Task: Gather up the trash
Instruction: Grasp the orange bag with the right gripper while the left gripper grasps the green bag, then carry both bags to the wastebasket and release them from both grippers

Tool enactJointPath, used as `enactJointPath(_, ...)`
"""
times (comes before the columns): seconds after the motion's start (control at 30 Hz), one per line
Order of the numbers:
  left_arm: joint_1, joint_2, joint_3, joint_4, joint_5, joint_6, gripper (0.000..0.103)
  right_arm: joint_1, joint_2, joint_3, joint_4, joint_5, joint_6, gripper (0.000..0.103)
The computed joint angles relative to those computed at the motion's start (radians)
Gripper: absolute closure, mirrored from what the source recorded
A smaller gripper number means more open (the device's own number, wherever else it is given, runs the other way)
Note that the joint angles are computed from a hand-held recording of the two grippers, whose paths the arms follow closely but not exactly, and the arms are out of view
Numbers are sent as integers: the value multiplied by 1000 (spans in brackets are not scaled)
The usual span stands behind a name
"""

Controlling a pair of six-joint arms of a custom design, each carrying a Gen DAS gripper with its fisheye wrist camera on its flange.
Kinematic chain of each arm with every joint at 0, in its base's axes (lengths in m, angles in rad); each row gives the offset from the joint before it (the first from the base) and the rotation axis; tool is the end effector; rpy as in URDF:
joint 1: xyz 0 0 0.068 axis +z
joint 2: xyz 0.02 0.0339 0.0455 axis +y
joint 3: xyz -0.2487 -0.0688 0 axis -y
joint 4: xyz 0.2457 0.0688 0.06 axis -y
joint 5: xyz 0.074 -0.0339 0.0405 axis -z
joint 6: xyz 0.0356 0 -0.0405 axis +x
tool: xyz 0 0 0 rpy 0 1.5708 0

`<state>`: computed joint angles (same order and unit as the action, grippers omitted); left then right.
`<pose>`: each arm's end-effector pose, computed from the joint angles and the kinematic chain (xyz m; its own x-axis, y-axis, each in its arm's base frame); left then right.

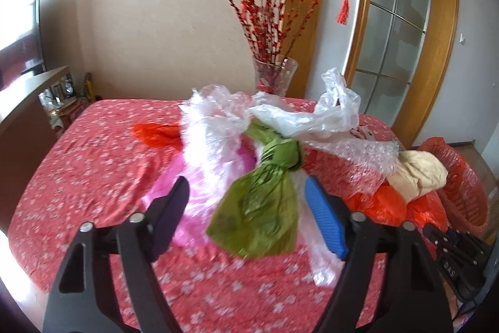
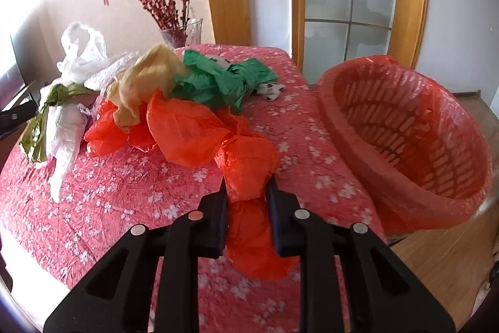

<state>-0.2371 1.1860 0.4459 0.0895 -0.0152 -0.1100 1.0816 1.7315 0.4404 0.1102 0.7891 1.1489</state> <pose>0.2293 -0.0548 0.1562 -0.6097 0.0344 -0.7919 0.1571 0.9845 -0.0782 0.1271 0.1849 0.0478 -0.6297 0.1849 -0.7545 0.1938 0.9779 0.0780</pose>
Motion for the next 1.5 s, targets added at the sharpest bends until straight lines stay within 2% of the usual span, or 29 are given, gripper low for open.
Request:
enactJointPath(0.13,-9,106,69,13,25,11,48,15,-51,-36,-39,16,50,81)
enactJointPath(0.3,-59,199,124,24,-36,39,51,30,-93,-71,-63,15,95,81)
enactJointPath(0.4,-75,262,158,18,-49,41,66,37,-106,-84,-67,16,113,81)
enactJointPath(0.53,-54,256,148,30,17,30,83,56,-140,-94,-105,30,143,82)
enactJointPath(0.7,-24,164,96,31,61,34,88,90,-221,-107,-192,74,178,82)
enactJointPath(0.93,56,-22,39,-54,156,55,87,148,-289,-84,-341,129,258,82)
enactJointPath(1.1,86,-126,16,-112,198,71,87,171,-322,-81,-401,156,288,82)
enactJointPath(1.17,80,-132,11,-110,181,77,87,165,-329,-85,-396,151,282,82)
enactJointPath(1.37,178,-95,-10,-113,259,112,88,174,-299,-85,-388,139,304,82)
enactJointPath(1.5,213,-165,-21,-149,296,127,89,180,-340,-90,-429,155,318,82)
